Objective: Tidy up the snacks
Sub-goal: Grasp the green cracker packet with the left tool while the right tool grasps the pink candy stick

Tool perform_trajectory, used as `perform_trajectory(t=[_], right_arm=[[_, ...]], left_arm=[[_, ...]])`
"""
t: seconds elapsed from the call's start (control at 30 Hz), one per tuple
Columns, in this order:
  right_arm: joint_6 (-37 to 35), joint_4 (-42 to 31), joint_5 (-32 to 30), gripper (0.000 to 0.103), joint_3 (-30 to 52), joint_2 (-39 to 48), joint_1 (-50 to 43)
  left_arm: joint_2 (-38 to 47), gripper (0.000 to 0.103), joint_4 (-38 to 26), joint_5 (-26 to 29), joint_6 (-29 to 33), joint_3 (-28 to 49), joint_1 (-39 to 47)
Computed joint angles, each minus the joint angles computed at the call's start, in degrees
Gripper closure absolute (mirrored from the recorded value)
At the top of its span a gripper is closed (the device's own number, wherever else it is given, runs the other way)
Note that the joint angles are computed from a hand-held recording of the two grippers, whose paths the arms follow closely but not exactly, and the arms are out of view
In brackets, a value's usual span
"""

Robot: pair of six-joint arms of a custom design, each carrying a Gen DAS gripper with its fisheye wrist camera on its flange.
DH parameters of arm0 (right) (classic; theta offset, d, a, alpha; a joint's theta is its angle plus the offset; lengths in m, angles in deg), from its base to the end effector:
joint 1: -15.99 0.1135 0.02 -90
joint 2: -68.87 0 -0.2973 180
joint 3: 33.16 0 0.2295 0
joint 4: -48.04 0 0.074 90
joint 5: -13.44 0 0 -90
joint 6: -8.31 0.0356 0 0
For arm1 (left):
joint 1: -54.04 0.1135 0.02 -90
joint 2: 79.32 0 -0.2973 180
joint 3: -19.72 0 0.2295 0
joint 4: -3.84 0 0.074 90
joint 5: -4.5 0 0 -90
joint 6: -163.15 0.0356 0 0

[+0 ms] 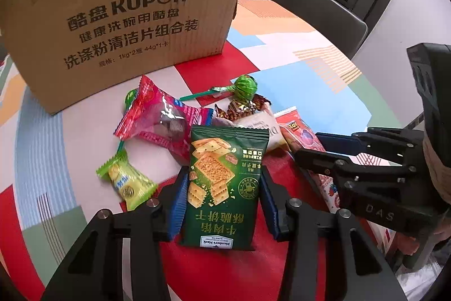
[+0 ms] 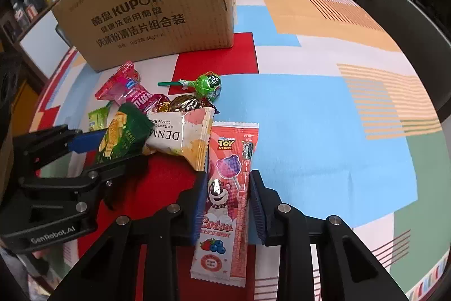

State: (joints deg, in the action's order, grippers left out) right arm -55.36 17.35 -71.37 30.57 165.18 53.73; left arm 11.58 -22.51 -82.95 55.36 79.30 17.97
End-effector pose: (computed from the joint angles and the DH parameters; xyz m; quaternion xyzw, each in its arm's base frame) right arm 0.2355 0.1782 0.1877 -0.0862 0.9681 0.0851 0.2191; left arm 0.2248 -0.1657 0.1989 0.1586 0.9471 -0.1451 0.2385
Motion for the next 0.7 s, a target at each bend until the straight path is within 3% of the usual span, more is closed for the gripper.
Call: perform_trajectory(t=[0.33, 0.7], right_arm=[[1.25, -0.27, -0.75, 0.073, -2.32, -3.69, 1.15], [2.11, -1.67, 2.37, 0.075, -3.52, -10.02, 2.96]], left_arm=[[-5.35, 0.057, -0.55, -2.97, -7.17, -2.60, -3.27], [-11.61, 0.057, -5.62, -9.02, -11.05, -0.64, -7.55]])
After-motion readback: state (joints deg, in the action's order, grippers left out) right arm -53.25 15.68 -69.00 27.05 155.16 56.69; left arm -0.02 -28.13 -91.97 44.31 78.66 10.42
